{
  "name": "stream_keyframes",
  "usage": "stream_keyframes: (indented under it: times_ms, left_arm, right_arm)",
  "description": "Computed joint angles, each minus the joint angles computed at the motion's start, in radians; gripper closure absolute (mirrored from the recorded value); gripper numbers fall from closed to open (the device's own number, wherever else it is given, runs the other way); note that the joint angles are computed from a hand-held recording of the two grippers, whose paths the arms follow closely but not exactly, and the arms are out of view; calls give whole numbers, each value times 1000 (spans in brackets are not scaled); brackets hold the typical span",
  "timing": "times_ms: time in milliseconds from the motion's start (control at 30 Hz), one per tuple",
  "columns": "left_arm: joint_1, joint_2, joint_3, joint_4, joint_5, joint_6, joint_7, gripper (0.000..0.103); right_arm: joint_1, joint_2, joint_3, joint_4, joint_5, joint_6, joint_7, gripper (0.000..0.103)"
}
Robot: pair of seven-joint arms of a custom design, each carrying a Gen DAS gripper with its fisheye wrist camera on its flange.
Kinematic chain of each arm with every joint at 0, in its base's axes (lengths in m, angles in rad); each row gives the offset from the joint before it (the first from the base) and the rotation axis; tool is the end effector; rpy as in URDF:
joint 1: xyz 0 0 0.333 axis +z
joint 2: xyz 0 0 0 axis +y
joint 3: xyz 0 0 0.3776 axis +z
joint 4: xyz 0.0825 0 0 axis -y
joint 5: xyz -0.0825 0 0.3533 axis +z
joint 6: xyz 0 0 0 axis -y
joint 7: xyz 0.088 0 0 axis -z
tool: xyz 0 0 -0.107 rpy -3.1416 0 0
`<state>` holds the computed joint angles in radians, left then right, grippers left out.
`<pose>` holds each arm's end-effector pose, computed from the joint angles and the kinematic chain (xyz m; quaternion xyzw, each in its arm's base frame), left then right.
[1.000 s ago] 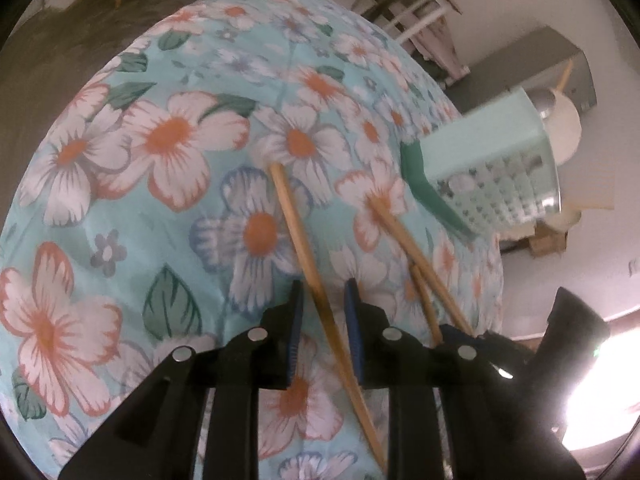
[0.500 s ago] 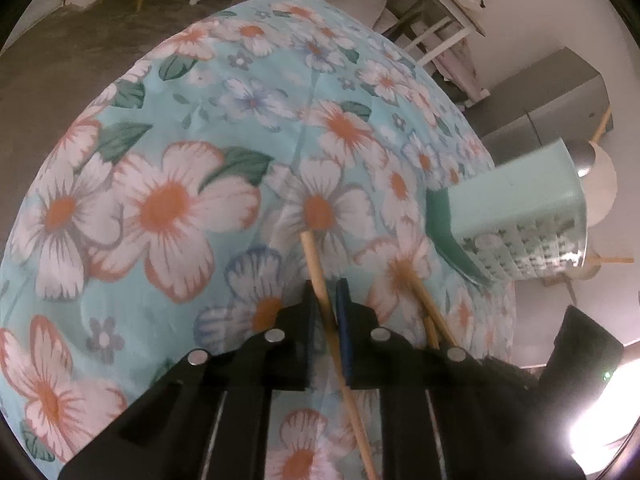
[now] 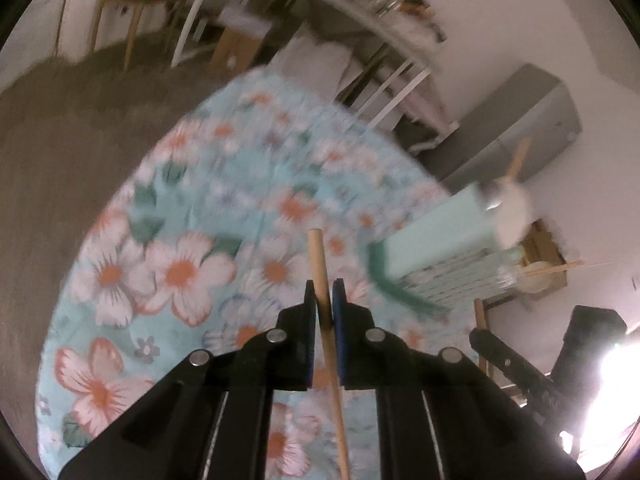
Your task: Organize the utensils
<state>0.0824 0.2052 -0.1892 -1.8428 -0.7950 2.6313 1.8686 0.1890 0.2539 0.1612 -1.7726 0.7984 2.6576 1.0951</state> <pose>0.6369 -0.0398 0.5510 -0.7126 0.5801 -0.3944 0.0143 0.6291 0.1952 0.5554 -0.7080 0.5755 -0.0162 0.4089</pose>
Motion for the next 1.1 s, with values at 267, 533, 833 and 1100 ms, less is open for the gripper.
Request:
stream_keyframes:
  times_ms: [267, 533, 833, 1100]
  left_arm:
    - [-57, -93, -24, -36, -103, 157, 258, 97]
    - [-93, -114, -11, -37, -69, 170, 265, 98]
    - [-108, -120, -26, 79, -322, 154, 540, 98]
    - [-136, -56, -54, 257, -544, 129, 808, 97]
  right_arm:
    - [-10, -86, 8, -56, 183, 130, -129, 98]
    - [4, -122, -22, -93, 272, 147, -185, 98]
    - [23, -138, -42, -123, 277, 203, -163, 98]
    - [16, -170, -60, -155, 291, 229, -140, 98]
